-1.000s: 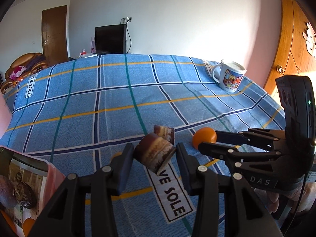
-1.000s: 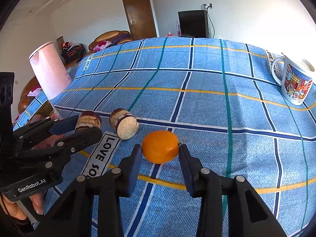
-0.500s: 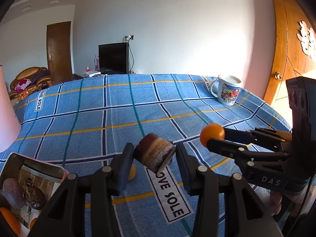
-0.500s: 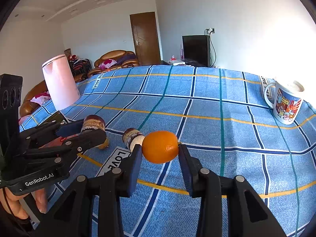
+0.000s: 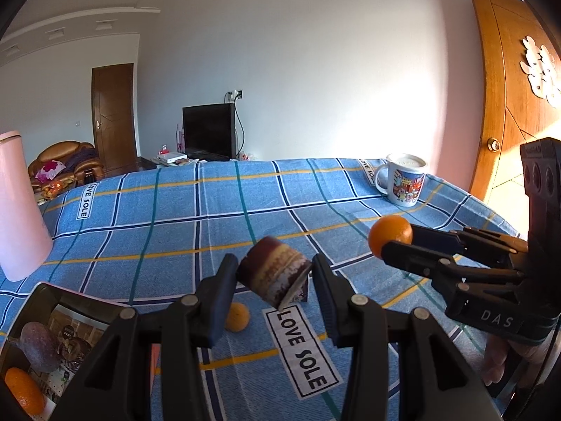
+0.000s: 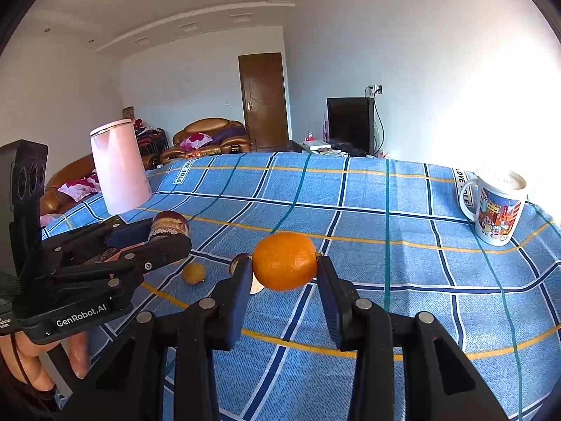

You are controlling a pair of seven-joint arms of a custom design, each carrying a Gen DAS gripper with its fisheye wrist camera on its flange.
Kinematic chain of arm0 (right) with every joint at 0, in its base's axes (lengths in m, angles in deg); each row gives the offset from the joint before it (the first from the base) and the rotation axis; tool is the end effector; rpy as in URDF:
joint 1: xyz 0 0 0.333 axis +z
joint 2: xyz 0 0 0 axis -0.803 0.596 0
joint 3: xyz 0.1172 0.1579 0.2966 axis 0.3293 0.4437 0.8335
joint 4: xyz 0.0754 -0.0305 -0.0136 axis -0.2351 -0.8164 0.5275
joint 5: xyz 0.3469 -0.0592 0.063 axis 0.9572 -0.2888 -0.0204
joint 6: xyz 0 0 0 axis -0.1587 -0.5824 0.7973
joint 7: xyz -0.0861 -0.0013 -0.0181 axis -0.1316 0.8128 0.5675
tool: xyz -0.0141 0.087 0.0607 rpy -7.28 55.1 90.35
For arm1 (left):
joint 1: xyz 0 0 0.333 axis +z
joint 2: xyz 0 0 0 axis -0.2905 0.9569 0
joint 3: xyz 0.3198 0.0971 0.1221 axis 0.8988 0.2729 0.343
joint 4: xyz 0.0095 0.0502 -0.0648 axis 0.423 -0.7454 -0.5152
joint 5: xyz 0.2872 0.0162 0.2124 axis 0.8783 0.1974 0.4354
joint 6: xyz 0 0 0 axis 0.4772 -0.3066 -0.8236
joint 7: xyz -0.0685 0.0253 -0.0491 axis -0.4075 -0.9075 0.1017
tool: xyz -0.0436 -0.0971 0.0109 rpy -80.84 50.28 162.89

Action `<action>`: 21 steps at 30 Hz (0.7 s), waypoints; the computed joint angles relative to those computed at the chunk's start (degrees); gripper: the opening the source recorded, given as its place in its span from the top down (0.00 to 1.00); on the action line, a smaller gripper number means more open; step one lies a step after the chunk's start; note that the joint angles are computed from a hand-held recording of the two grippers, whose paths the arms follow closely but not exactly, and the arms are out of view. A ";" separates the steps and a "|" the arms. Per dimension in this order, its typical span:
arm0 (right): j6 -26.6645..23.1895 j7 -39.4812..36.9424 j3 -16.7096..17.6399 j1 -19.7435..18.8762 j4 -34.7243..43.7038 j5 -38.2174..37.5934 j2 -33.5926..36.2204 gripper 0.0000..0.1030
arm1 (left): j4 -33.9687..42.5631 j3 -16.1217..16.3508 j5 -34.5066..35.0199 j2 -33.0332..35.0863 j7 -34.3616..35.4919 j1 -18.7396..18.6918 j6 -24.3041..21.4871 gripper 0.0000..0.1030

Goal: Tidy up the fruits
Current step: 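Lift the mandarin and cake-roll slice and carry both over the pink tin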

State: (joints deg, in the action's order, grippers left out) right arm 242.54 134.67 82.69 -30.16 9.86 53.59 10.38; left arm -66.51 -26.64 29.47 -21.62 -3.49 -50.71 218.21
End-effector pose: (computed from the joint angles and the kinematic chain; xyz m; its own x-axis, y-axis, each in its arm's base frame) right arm 0.7088 0.3489 0.4762 0.5689 -0.8172 -0.0920 -0.4318 -0.2016 -0.8791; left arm 0.6817 -0.4375 0.4572 -0.0728 -0.9964 0.0425 -0.4297 -0.0071 -0.9030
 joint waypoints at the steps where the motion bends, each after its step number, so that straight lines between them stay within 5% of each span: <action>1: 1.08 -0.89 0.99 -0.51 -0.64 0.35 -0.25 0.61 | -0.44 0.76 0.82 -0.29 -1.12 -0.48 0.15 0.56; 17: 13.11 -14.10 16.22 -8.48 -6.04 4.22 -1.03 0.61 | -3.17 3.09 12.80 -2.60 -12.18 -2.81 -1.12 0.56; 21: 13.23 -14.10 15.91 -8.22 -5.90 3.79 -0.89 0.61 | -3.34 2.45 14.57 -2.86 -13.26 -2.63 -1.75 0.56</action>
